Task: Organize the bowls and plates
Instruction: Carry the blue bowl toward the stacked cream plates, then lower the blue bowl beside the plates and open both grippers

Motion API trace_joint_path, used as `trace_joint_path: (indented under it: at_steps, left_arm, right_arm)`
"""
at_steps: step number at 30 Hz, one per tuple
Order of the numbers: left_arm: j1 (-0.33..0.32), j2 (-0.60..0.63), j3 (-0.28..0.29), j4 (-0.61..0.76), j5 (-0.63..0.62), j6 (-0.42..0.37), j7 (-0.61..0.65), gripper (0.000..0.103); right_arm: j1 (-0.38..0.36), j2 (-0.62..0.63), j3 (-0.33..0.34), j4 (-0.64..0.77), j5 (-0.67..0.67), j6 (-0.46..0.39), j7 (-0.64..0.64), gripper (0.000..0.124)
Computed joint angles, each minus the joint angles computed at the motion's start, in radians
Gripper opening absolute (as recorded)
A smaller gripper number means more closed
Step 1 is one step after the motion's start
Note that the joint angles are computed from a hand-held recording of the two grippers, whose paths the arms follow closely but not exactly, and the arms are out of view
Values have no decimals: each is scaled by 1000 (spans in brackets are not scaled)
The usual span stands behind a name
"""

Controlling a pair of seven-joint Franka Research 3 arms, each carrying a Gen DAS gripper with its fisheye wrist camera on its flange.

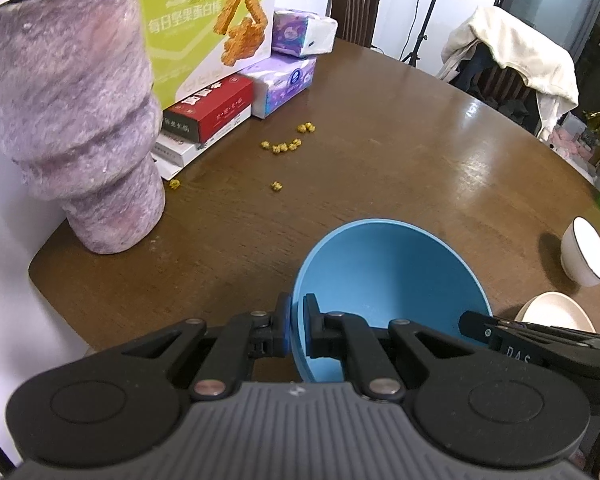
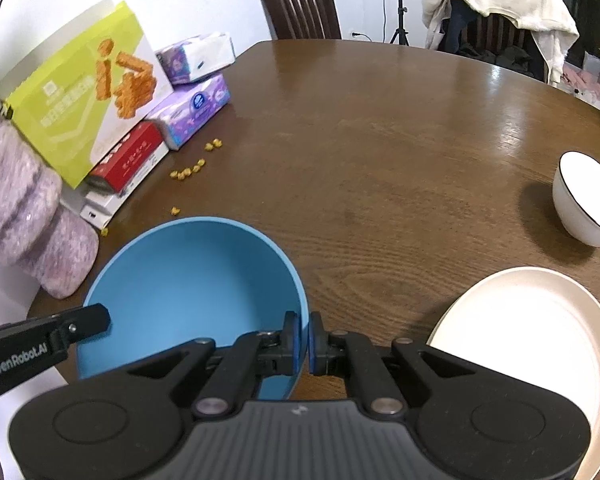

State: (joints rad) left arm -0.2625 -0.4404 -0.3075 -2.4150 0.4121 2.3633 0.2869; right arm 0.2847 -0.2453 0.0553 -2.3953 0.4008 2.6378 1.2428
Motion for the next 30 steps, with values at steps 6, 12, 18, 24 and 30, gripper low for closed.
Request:
trace_joint_path:
  at_steps: [6,12,18,24,30]
  left_arm:
    - [6,-7,1,-19,15,3,-8,7]
    - [12,-18,3,-40,20,0,-17,7]
    - [14,-17,6,-55,20,7,-20,7]
    - [11,-9,13,-58,10,25,-14,9]
    - [19,-46,-9,-49,33,-17,-21,70]
  right_arm:
    - [11,-4,11,-25,3,37,10,5]
    - [27,4,19,-33,-5,62,17,6]
    - [44,9,17,-39,13,85,-10,6]
    - [50,12,8,-41,26,93,-33,6]
    - [55,-8,-23,-30,122,58,-104,40]
